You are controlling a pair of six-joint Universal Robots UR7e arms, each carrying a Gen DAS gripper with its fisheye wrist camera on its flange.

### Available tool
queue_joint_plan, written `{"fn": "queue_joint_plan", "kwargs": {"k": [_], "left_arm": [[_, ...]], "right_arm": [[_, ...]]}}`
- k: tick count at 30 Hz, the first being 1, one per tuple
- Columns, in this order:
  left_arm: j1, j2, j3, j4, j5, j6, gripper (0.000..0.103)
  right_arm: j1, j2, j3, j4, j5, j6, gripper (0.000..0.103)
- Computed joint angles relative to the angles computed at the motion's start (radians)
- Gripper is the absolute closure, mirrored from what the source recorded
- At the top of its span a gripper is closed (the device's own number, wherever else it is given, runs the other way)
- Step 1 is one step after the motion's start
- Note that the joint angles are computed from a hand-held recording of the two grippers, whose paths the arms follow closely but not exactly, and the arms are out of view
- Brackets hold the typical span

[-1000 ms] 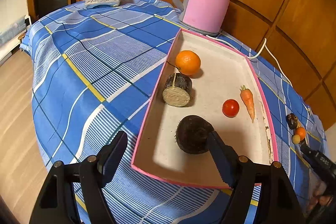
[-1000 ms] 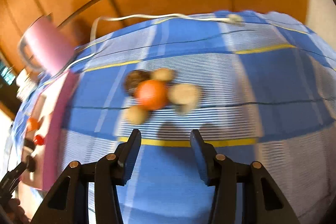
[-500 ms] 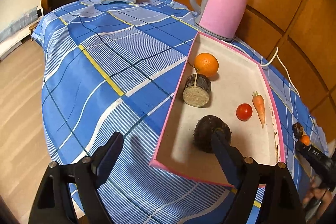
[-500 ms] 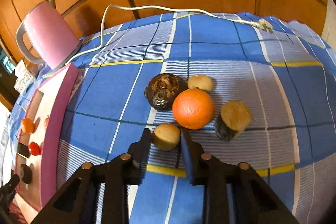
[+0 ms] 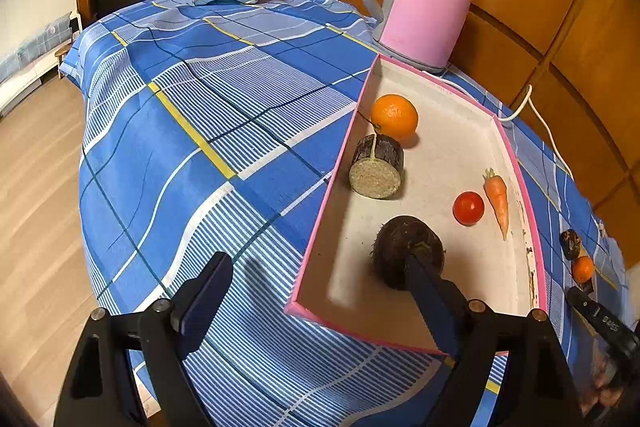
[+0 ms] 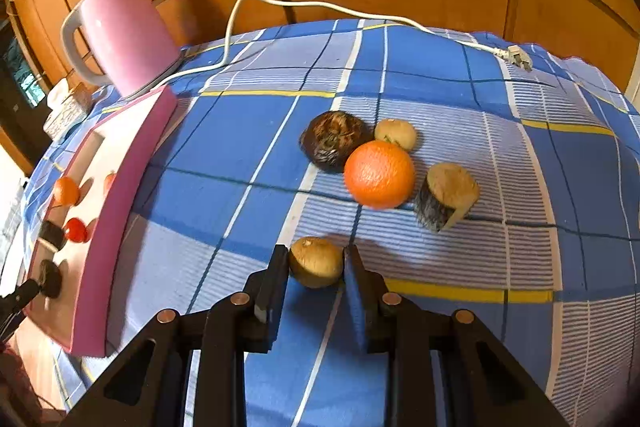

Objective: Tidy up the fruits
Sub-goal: 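Lower the tan fruit into the tray and open the right tool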

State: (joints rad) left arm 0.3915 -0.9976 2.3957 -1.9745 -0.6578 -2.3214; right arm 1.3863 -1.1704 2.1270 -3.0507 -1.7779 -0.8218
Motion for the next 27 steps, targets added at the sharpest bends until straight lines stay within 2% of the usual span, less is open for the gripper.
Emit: {"fn": "queue_joint_plan", "kwargs": {"k": [6,15,18,22,25,27], "left_arm": [[-0.004,0.001,0.001,-0.004,0.0,0.005,0.015],[-0.006,0.0,0.006,-0.011,0.003,0.003,0.015],[-0.006,0.002,0.005,-0.009,0.003,0.006,0.015],[-0.007,0.003,0.003,-0.006,0.0,0.013,0.015],[-0.009,0.001,0.006,-0.004,-0.002,0.009,0.015],[-0.009,0.0,0.008,-0.006,-0.001,0.004,0.014]], "right_arm": [[0.024,-0.024,0.008,0.098,0.034,-0.035,0.076],[0.133,0.0,-0.016,0.22,0.108,-0.09,0.076],[0.174,0.039,-0.047,0.272,0.123,-0.075,0.076],[0.225,0.109,-0.082,0.282,0.128,-0.037,0.076],[0.243,0.142,-0.104,0.304,0.131,0.009,0.071],[0.248,0.148,-0.095,0.279,0.132,0.008,0.069]]}}
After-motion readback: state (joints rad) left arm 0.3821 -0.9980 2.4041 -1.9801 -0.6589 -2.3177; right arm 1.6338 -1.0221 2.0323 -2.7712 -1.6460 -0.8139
